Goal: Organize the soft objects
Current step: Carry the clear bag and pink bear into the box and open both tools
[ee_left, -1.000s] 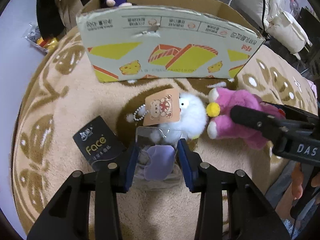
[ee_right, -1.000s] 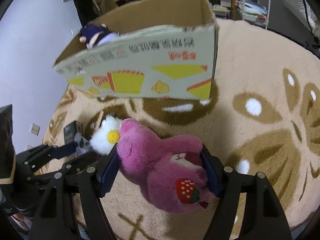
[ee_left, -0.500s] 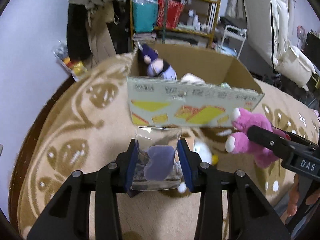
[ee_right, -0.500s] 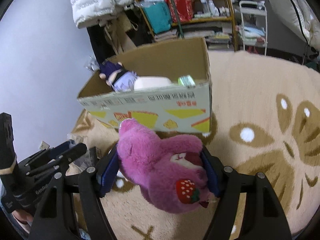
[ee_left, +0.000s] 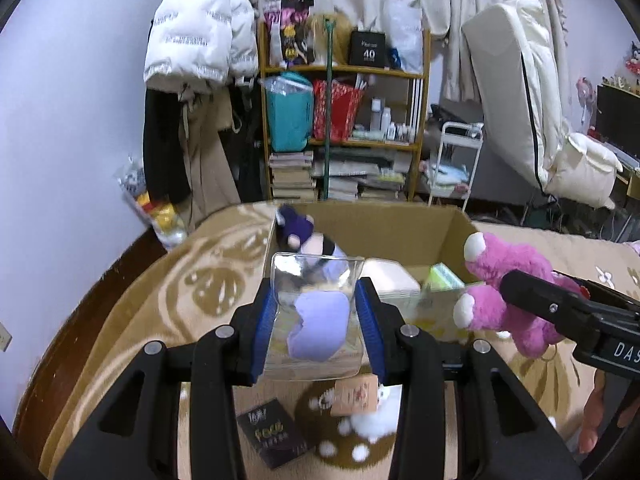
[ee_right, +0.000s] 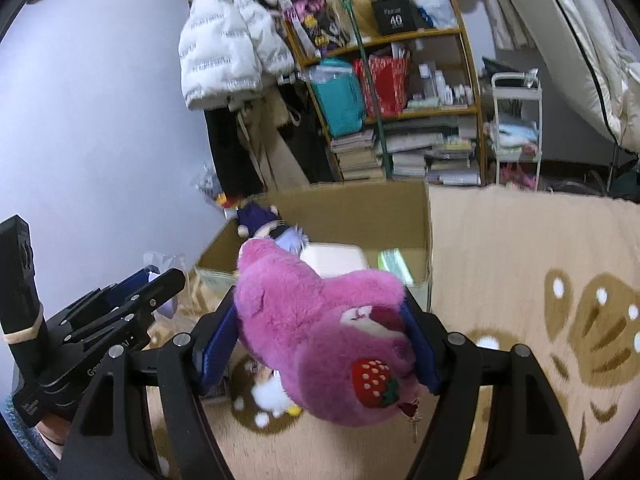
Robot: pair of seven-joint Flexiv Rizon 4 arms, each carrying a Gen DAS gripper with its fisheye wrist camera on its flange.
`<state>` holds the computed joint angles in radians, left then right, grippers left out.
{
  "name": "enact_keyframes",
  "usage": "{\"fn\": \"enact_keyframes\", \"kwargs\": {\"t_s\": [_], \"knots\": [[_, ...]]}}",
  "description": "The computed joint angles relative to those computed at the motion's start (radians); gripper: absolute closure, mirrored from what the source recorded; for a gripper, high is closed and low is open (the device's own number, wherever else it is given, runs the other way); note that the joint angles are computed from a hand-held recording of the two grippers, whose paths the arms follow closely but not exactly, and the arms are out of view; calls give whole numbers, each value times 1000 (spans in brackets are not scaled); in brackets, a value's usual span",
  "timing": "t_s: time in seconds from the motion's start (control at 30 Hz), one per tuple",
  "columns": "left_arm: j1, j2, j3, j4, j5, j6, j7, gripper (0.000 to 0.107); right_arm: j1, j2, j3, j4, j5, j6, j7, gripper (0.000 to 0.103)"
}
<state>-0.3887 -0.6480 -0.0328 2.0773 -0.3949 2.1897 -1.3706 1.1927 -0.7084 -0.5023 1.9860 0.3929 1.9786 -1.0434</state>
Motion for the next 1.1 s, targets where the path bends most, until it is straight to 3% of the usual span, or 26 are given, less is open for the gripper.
{"fn": "enact_keyframes", "kwargs": {"t_s": [0.17, 0.57, 0.77, 0.93, 1.1], "knots": [[13, -13, -2, -50, 28, -12, 23, 68, 47, -35, -72, -23, 27, -4, 0, 25], [-29, -99, 44, -214, -38, -120, 122, 67, -62, -81, -50, -111, -57, -38, 12, 25], [-32, -119, 54, -253, -67, -176, 113, 67, -128, -105, -19, -148, -105, -57, 35, 25], [22, -119, 16, -257, -19, -212, 70, 67, -144, -115, -10, -159, -125, -62, 55, 25], [9, -124, 40, -266, 4, -224, 55, 66, -148, -117, -11, -159, -137, -61, 64, 24]]}}
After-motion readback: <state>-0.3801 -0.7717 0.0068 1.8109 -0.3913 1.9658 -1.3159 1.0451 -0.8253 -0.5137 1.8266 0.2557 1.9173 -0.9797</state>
